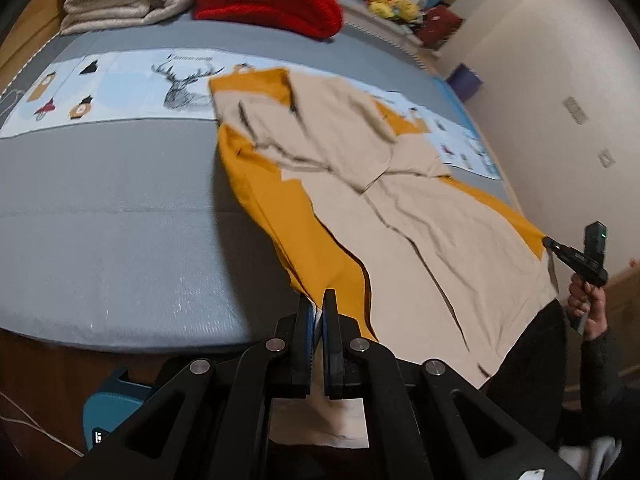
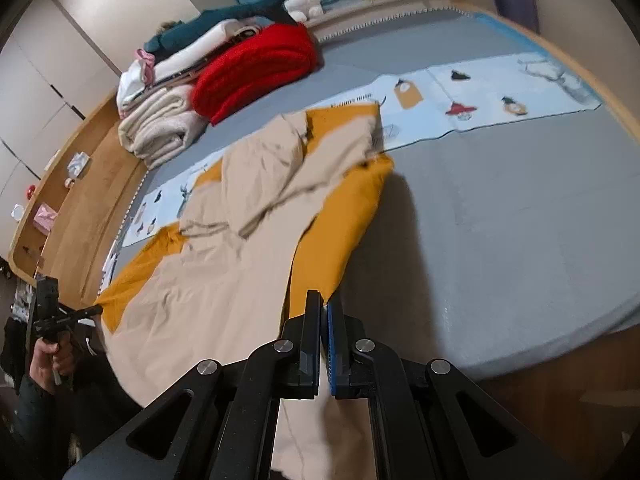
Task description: Fold large clothes
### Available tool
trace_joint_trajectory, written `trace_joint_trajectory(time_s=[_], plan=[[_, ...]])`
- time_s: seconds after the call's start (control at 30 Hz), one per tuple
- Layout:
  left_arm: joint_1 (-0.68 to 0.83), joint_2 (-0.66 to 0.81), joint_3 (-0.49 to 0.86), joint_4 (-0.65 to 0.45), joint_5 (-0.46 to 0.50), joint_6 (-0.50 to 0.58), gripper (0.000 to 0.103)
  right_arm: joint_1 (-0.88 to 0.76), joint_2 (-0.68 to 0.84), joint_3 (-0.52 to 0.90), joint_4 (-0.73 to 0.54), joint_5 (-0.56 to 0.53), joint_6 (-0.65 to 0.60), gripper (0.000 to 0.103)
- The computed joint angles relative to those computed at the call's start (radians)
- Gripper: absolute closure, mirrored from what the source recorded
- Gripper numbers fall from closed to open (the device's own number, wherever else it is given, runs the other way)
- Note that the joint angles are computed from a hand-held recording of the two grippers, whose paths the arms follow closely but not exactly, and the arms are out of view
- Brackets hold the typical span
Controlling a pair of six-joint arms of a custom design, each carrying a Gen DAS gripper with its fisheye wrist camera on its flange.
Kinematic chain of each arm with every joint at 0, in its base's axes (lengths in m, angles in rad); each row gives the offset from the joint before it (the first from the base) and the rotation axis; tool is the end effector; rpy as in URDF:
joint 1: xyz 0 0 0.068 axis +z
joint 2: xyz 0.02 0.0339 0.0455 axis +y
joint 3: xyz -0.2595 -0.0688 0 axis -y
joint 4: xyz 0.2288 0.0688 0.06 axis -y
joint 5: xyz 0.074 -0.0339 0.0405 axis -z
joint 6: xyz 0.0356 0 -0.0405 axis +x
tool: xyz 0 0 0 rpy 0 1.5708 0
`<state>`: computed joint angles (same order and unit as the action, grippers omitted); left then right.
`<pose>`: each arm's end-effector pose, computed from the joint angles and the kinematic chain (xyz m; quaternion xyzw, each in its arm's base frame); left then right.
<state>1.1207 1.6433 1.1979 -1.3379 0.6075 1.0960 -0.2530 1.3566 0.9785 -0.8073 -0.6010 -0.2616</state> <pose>0.1268 0.2157 0.2270 -0.0434 0.9484 -0.2233 0.2210 0.2359 -0.0402 0.2426 -0.0607 0.9373 0.2344 0.2508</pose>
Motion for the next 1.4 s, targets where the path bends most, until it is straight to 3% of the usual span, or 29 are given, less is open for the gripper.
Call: trace_joint_trajectory(time_s=[0.13, 0.23, 0.3, 0.47, 0.53, 0.63, 0.77, 0.87, 1.03, 1.23, 1.3, 1.4], plan=[[0.103, 0.03, 0.071, -0.157, 0.026, 0.137, 0.101, -0.17, -0.132, 0.02, -0.197, -0.101, -0.139, 0.1], [0.11, 0.087, 0.102, -0.166, 0.061, 0.104, 0.101, -0.279, -0.149, 0.06, -0.3, -0.166, -0.211, 0.1], [0.074, 0.115, 0.102, -0.116, 0.082, 0.04, 0.101, -0.289, -0.133, 0.068, -0.286, -0.168, -0.195, 0.1], [-0.11, 0.238, 0.122, 0.156, 0.138, -0.308, 0.101, -0.121, 0.019, 0.069, -0.016, -0.072, 0.04, 0.1], [-0.171, 0.304, 0.151, 0.262, 0.14, -0.448, 0.101, -0.017, 0.13, 0.104, 0.118, 0.02, 0.136, 0.1], [-0.26, 0.439, 0.234, 0.417, 0.115, -0.65, 0.101, 0.094, 0.341, 0.224, 0.254, 0.132, 0.233, 0.1], [-0.337, 0.611, 0.346, 0.523, 0.054, -0.816, 0.101, 0.178, 0.628, 0.435, 0.327, 0.247, 0.306, 0.1], [-0.379, 0.683, 0.42, 0.534, -0.008, -0.845, 0.101, 0.203, 0.833, 0.602, 0.335, 0.27, 0.358, 0.1], [-0.418, 0.77, 0.535, 0.511, -0.048, -0.859, 0.1, 0.217, 1.102, 0.953, 0.171, 0.267, 0.372, 0.1], [-0.404, 0.872, 0.691, 0.415, -0.024, -0.878, 0.089, 0.213, 1.346, 1.339, -0.033, 0.221, 0.397, 0.099], [-0.381, 0.852, 0.672, 0.434, -0.01, -0.893, 0.08, 0.195, 1.344, 1.337, -0.012, 0.199, 0.437, 0.095], [-0.33, 0.798, 0.598, 0.506, -0.004, -0.935, 0.073, 0.151, 1.263, 1.189, 0.133, 0.188, 0.554, 0.093]])
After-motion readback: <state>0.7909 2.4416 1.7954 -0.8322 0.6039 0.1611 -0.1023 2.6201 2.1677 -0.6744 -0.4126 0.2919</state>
